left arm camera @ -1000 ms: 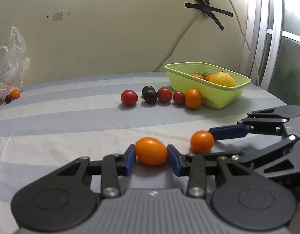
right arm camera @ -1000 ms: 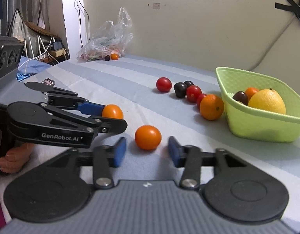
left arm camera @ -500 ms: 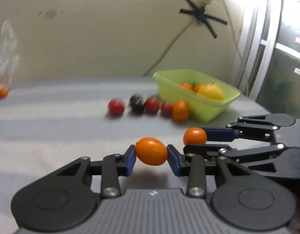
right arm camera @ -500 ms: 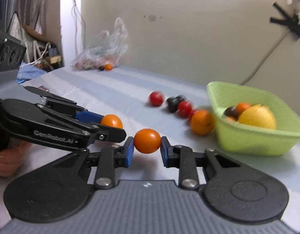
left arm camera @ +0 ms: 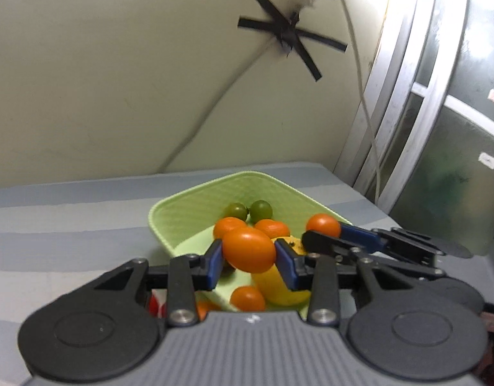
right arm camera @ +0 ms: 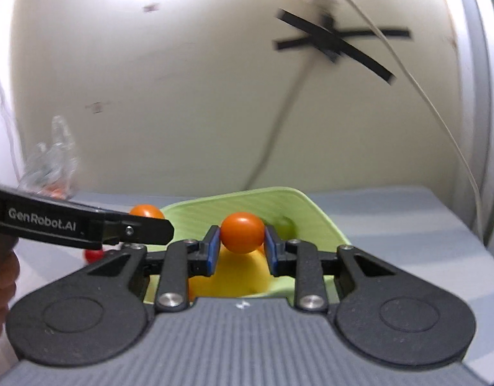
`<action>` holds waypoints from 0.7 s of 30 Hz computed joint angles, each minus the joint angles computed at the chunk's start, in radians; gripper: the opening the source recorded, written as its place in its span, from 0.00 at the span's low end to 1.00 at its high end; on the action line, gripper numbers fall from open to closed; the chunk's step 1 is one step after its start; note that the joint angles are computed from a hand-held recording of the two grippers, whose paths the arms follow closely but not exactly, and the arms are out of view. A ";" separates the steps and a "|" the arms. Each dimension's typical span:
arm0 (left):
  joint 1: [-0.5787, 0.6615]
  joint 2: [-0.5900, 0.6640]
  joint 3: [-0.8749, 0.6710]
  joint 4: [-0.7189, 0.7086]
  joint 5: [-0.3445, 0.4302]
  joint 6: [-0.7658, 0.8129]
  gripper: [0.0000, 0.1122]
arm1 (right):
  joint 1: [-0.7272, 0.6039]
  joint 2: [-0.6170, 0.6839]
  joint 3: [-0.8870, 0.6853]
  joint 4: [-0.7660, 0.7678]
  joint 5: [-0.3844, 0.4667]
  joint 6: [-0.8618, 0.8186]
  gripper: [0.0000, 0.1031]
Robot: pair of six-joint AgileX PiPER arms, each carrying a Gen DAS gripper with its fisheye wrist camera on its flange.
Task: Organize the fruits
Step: 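Carry both cherry tomatoes over the green basket and open both tools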
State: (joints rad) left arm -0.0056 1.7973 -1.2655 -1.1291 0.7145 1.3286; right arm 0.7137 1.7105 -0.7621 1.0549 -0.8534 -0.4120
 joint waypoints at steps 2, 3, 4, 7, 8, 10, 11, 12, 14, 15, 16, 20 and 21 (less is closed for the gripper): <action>-0.018 0.029 -0.028 0.026 -0.014 -0.044 0.33 | -0.023 -0.005 0.014 -0.020 0.008 0.045 0.33; -0.026 0.043 -0.041 0.033 -0.021 -0.063 0.37 | -0.030 -0.008 0.019 -0.021 0.013 0.061 0.34; -0.030 0.051 -0.048 0.038 -0.032 -0.076 0.39 | -0.036 -0.010 0.021 -0.026 0.020 0.076 0.38; -0.022 0.062 -0.064 0.040 -0.025 -0.098 0.40 | -0.018 0.001 0.018 0.004 -0.021 0.066 0.50; -0.011 0.059 -0.063 0.032 -0.016 -0.094 0.40 | -0.007 0.010 0.008 0.026 -0.043 0.044 0.50; 0.030 0.036 -0.047 -0.013 0.011 -0.056 0.40 | 0.015 0.010 0.017 0.046 -0.083 0.033 0.50; 0.057 0.022 -0.034 -0.042 0.026 -0.031 0.40 | 0.020 0.008 0.025 0.047 -0.099 0.039 0.50; 0.092 0.007 -0.021 -0.073 0.045 -0.004 0.40 | 0.017 0.006 0.032 0.038 -0.107 0.049 0.50; 0.164 -0.015 0.004 -0.120 0.073 0.041 0.39 | 0.032 0.013 0.039 0.047 -0.140 0.058 0.50; 0.210 -0.027 0.023 -0.142 0.082 0.067 0.40 | 0.039 0.016 0.041 0.052 -0.156 0.059 0.50; 0.246 -0.033 0.036 -0.154 0.085 0.085 0.40 | 0.045 0.019 0.043 0.053 -0.169 0.062 0.50; 0.382 -0.021 0.071 -0.152 0.077 0.121 0.40 | 0.065 0.028 0.062 0.010 -0.229 0.094 0.49; 0.411 -0.009 0.074 -0.136 0.078 0.118 0.40 | 0.068 0.031 0.063 -0.006 -0.239 0.096 0.48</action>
